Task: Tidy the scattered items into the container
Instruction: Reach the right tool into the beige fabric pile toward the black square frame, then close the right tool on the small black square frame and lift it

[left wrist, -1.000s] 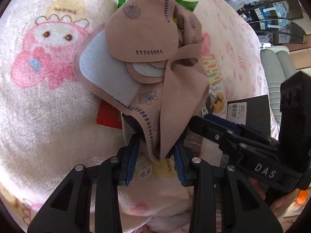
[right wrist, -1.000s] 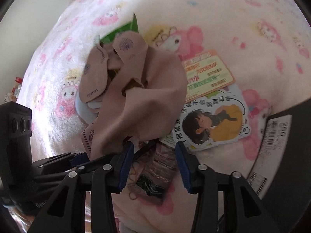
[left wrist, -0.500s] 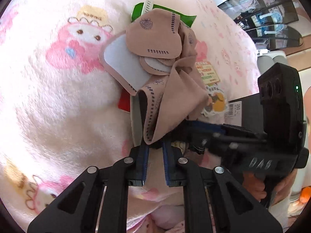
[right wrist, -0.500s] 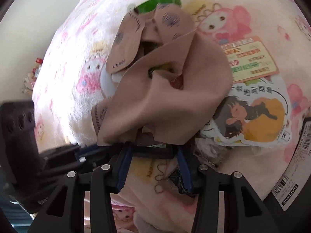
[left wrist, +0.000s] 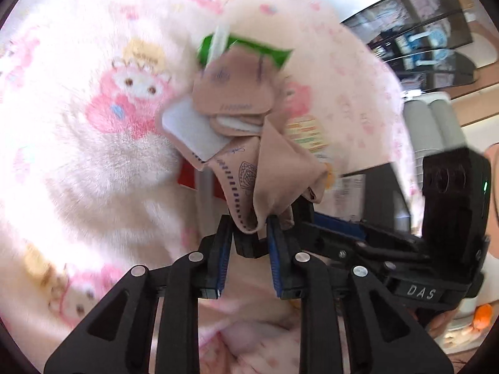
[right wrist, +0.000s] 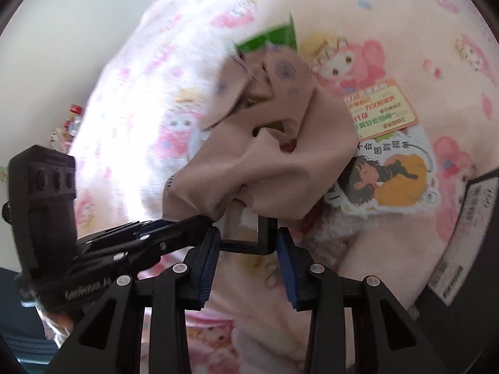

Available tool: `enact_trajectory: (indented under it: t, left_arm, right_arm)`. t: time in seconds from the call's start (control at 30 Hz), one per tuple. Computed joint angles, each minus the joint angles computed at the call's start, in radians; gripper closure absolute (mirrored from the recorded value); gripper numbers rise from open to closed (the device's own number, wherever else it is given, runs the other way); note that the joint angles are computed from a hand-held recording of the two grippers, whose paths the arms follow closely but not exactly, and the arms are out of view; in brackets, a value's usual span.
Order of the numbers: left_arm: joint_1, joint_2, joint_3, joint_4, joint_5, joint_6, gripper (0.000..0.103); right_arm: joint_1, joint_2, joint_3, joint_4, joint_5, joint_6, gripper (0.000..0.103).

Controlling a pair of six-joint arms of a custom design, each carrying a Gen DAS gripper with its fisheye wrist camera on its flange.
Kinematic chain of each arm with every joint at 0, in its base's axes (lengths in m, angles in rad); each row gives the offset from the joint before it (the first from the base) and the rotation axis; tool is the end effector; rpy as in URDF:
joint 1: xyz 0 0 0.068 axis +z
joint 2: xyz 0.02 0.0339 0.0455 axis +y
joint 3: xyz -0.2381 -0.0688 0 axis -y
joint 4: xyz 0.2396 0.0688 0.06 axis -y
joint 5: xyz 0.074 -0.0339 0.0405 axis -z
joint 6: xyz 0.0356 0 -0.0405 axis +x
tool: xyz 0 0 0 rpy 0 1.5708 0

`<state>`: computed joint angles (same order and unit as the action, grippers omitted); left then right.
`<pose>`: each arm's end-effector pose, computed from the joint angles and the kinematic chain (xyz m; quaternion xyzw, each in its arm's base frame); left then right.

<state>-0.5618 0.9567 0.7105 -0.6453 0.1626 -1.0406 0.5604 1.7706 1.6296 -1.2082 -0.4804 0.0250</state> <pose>0.1648 -0.1105 0.2230 -0.1966 0.9194 -0.2918 0.1761 0.2760 0.1926 0.2696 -0.2807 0.9240 0.2574 0.0346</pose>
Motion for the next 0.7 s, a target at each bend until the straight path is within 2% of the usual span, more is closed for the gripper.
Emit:
enact_trajectory:
  t: [0.13, 0.2, 0.33, 0.4, 0.43, 0.47, 0.53, 0.6, 0.7]
  left_arm:
    - [-0.140, -0.097, 0.068, -0.099, -0.112, -0.090, 0.080]
    - [-0.219, -0.098, 0.102, -0.103, -0.164, -0.137, 0.068]
    - [-0.319, -0.088, 0.150, -0.108, -0.245, -0.191, 0.070]
    - [-0.347, -0.086, 0.151, -0.095, -0.266, -0.199, 0.074]
    - [-0.365, -0.108, 0.162, -0.135, -0.283, -0.204, 0.075]
    - [-0.377, -0.079, 0.162, -0.108, -0.294, -0.210, 0.075]
    - [-0.394, -0.057, 0.170, -0.137, -0.303, -0.238, 0.075]
    - [-0.394, -0.069, 0.148, -0.148, -0.285, -0.254, 0.075]
    - [-0.317, -0.091, 0.044, -0.075, -0.164, -0.211, 0.075]
  right_arm:
    - [-0.034, -0.220, -0.097, -0.012, -0.060, 0.019, 0.069]
    - [-0.055, -0.289, -0.124, -0.022, -0.079, 0.032, 0.069]
    - [-0.063, -0.421, -0.169, -0.047, -0.059, 0.055, 0.071]
    - [-0.084, -0.457, -0.205, -0.045, -0.080, 0.046, 0.071]
    - [-0.093, -0.470, -0.209, -0.058, -0.084, 0.036, 0.071]
    - [-0.100, -0.478, -0.213, -0.065, -0.093, 0.020, 0.071]
    - [-0.088, -0.499, -0.242, -0.067, -0.094, 0.015, 0.071]
    - [-0.078, -0.510, -0.309, -0.022, -0.049, 0.030, 0.071]
    - [-0.103, -0.488, -0.348, -0.006, 0.010, 0.012, 0.071]
